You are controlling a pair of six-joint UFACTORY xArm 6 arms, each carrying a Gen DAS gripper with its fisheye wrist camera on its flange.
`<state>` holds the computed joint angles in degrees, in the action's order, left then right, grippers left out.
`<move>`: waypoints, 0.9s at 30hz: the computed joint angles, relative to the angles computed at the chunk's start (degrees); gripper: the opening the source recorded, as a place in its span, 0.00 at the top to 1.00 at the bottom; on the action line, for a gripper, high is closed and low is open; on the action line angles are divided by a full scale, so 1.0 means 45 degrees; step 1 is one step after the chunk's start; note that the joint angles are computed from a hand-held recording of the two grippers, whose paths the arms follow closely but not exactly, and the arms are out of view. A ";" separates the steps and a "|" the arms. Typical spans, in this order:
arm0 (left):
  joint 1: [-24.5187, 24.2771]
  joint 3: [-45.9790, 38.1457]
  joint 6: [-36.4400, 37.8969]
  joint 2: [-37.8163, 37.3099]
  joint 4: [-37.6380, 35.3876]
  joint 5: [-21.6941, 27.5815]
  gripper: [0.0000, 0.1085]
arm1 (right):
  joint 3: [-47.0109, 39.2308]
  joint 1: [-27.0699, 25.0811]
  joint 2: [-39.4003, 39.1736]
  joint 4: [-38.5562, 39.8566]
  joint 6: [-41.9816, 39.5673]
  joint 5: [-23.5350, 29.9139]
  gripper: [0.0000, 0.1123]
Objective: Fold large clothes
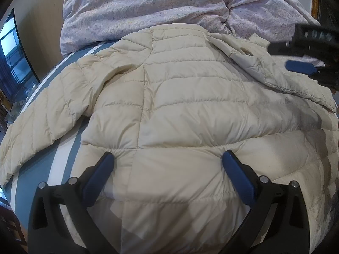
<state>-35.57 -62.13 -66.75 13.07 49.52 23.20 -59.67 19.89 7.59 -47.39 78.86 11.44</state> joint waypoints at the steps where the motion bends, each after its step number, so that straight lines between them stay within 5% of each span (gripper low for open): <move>1: -0.0013 0.0000 -0.0016 0.0002 0.0006 0.0002 0.07 | -0.0127 0.0037 0.0074 -0.0302 0.0238 0.0592 0.48; 5: -0.0001 -0.0006 0.0012 0.0000 -0.0003 0.0013 0.07 | -0.0443 0.0106 0.0644 0.0067 -0.0161 0.1321 0.47; 14: -0.0013 0.0061 -0.0007 -0.0090 0.0032 0.0100 0.07 | -0.1969 0.0932 0.2021 -0.0911 -0.0120 0.4002 0.21; 19: 0.0012 0.0194 0.0196 -0.0241 -0.0095 0.0074 0.07 | -0.1755 0.0677 0.2019 -0.0460 -0.0334 0.3487 0.10; 24: 0.0677 0.1771 0.0357 -0.1632 -0.0495 -0.1138 0.07 | -0.1695 0.0633 0.2001 -0.0333 -0.0454 0.3351 0.10; 27: 0.1195 0.2758 -0.0334 -0.2868 0.0287 -0.0799 0.07 | -0.1669 0.0598 0.2004 -0.0350 -0.0415 0.3234 0.10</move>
